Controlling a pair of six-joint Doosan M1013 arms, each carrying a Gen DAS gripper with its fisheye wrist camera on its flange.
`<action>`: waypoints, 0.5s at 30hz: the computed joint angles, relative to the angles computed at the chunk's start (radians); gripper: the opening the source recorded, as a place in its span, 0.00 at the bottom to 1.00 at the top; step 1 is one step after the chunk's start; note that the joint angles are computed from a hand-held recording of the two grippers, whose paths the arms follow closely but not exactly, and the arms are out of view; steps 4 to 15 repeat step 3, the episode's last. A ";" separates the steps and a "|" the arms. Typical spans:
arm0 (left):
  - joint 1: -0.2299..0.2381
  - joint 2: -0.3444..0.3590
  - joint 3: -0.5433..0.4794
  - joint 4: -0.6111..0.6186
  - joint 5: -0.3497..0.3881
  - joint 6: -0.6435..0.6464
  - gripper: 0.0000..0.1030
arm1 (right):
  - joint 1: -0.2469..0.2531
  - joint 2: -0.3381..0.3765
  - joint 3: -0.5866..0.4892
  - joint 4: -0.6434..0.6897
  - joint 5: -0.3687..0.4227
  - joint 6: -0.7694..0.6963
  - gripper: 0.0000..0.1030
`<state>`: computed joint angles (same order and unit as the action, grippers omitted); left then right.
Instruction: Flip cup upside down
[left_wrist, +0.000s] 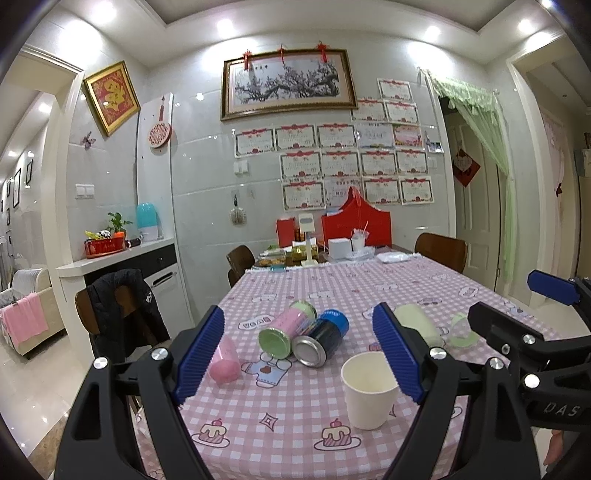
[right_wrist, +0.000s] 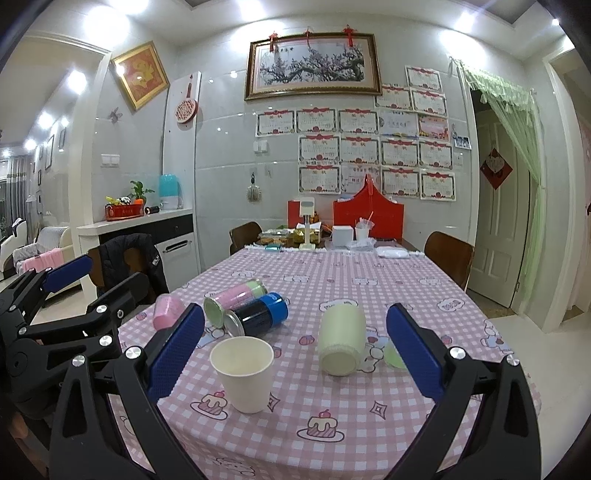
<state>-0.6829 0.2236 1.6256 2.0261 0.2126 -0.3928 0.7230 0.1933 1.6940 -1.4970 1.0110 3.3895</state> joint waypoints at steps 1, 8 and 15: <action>0.001 0.004 -0.003 -0.021 -0.003 0.022 0.79 | -0.003 0.001 0.000 0.007 -0.004 -0.003 0.92; 0.001 0.013 -0.013 -0.116 -0.012 0.121 0.79 | -0.009 0.005 -0.003 0.028 -0.006 -0.017 0.92; 0.001 0.013 -0.013 -0.116 -0.012 0.121 0.79 | -0.009 0.005 -0.003 0.028 -0.006 -0.017 0.92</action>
